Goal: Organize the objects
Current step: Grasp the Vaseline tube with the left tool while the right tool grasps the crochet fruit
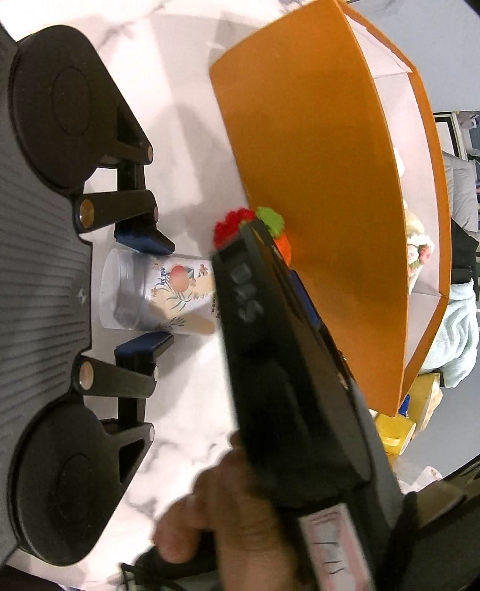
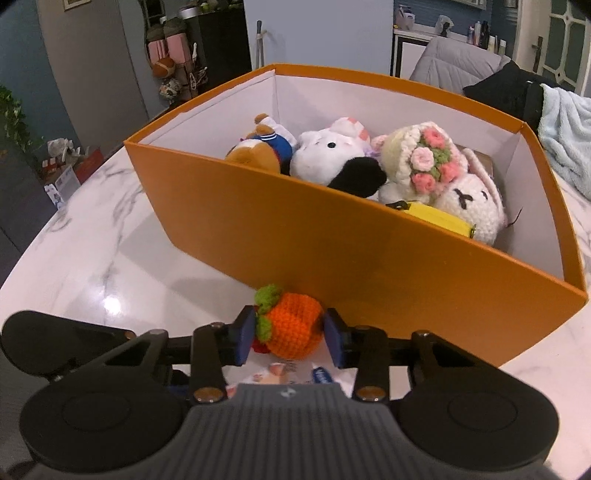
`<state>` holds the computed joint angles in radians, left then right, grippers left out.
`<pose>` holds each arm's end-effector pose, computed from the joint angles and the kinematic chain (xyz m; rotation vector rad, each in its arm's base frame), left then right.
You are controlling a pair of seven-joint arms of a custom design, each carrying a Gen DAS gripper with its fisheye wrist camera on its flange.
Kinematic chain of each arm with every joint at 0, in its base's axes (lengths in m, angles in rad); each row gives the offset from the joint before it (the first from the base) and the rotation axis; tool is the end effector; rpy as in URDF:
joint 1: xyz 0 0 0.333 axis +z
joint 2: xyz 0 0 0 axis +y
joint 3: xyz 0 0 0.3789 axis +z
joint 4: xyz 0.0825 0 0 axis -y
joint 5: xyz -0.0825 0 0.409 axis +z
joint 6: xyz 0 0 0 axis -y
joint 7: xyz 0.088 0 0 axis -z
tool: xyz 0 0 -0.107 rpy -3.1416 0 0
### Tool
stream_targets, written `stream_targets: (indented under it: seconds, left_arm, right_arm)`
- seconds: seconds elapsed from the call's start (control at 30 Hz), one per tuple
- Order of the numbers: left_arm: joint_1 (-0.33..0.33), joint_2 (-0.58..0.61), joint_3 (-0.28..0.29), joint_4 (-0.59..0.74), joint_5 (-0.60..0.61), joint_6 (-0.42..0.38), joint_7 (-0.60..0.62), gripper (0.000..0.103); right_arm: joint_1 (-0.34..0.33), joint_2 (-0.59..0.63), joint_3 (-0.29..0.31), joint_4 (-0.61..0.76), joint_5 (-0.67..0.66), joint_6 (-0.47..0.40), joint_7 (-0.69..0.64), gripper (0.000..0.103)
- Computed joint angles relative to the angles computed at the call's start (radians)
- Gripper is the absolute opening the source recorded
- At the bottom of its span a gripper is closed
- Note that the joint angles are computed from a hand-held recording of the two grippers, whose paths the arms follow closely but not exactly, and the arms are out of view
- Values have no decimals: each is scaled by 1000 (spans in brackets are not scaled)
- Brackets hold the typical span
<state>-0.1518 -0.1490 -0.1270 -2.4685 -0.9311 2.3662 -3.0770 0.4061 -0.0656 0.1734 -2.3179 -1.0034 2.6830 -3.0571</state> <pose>0.4561 -0.1413 0.4020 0.4871 -2.9235 0.9794 0.4389 0.3204 0.4503 -1.5458 1.9810 -0.6131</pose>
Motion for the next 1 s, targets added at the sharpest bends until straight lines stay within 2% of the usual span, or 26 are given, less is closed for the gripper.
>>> stream_targets:
  seconds: [0.4, 0.6, 0.7, 0.73, 0.8, 0.87, 0.93, 0.97, 1.0]
  left_arm:
    - [91, 1, 66, 9, 71, -38, 33, 54]
    - [126, 11, 63, 32, 107, -47, -32, 54]
    - [117, 14, 48, 45, 113, -34, -69, 54]
    - [114, 12, 48, 40, 103, -25, -61, 56]
    - [103, 7, 41, 26, 75, 12, -42, 70]
    - [93, 7, 40, 15, 48, 47, -17, 78]
    - [83, 10, 39, 7, 16, 65, 12, 81]
    - [79, 11, 39, 5, 1, 70, 27, 82]
    - [77, 12, 41, 5, -11, 73, 42, 82]
  right_arm:
    - [-20, -109, 18, -101, 127, 31, -28, 40]
    - [-7, -130, 22, -132, 275, 40, -167, 40]
    - [-12, -132, 32, -138, 301, 40, -194, 41]
    - [-15, -133, 33, -139, 305, 42, -198, 41]
    - [-25, -132, 38, -140, 302, 48, -192, 41]
    - [-32, -126, 40, -139, 299, 57, -185, 44]
    - [-40, -117, 48, -134, 283, 51, -160, 61]
    - [-42, -111, 49, -132, 275, 53, -147, 65]
    - [-43, -108, 47, -134, 268, 59, -141, 65]
